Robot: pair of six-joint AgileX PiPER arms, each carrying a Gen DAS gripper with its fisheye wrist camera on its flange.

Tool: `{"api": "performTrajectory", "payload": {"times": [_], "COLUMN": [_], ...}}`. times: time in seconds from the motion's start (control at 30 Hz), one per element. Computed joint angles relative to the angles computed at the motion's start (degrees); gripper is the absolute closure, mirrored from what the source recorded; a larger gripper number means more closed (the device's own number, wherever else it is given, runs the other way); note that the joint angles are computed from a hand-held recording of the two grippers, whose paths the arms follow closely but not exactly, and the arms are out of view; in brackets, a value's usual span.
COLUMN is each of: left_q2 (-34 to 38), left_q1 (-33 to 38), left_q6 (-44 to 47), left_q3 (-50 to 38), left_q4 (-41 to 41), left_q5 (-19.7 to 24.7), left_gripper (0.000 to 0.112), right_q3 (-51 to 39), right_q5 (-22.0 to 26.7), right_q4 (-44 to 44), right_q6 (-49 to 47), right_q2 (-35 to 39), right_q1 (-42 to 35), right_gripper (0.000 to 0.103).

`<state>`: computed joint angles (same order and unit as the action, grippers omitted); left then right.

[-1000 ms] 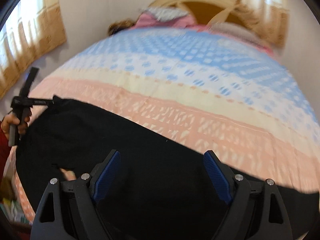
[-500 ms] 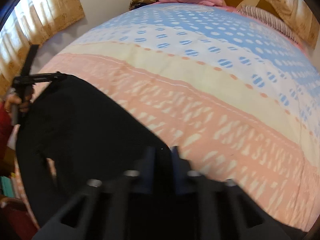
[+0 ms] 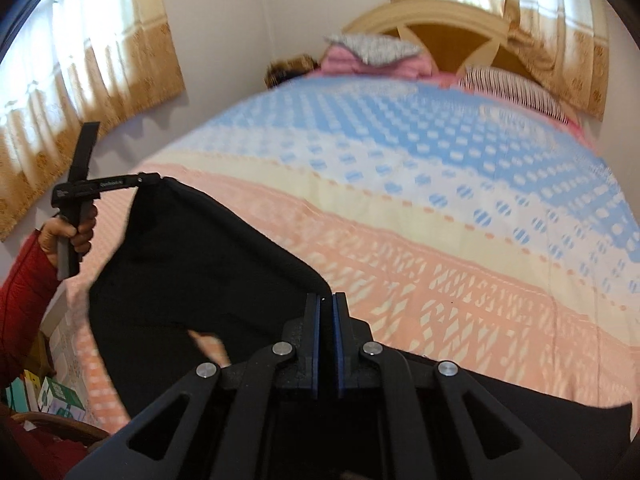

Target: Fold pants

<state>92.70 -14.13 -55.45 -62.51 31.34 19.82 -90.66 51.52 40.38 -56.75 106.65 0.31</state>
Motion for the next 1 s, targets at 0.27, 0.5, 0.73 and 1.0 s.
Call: {"api": "performTrajectory", "payload": {"times": [0.27,0.5,0.73,1.0], "left_q2": [-16.3,-19.7,-19.5,-32.6], "left_q1": [-8.4,-15.2,-18.4,-23.2], "left_q6": [-31.6,-51.8,-51.4,-46.6], "left_q3": [20.3,33.5,37.8,38.3], "left_q4": [27.7,39.1,32.3,23.0], "left_q5": [1.7,5.6,11.9,9.0], "left_gripper": [0.094,0.094,0.094,0.070], "right_q3": [27.1,48.4,55.6,50.8], "right_q5": [0.9,-6.0,-12.6,-1.7], "right_q4": [13.6,15.4,16.8,17.3], "right_q6": [-18.5,-30.3,-36.6,-29.3], "right_q2": [-19.2,-27.3,-24.8,-24.7], "right_q1": [-6.4,-6.7,-6.3,-11.5], "right_gripper": [0.098,0.098,0.097,0.086]}}
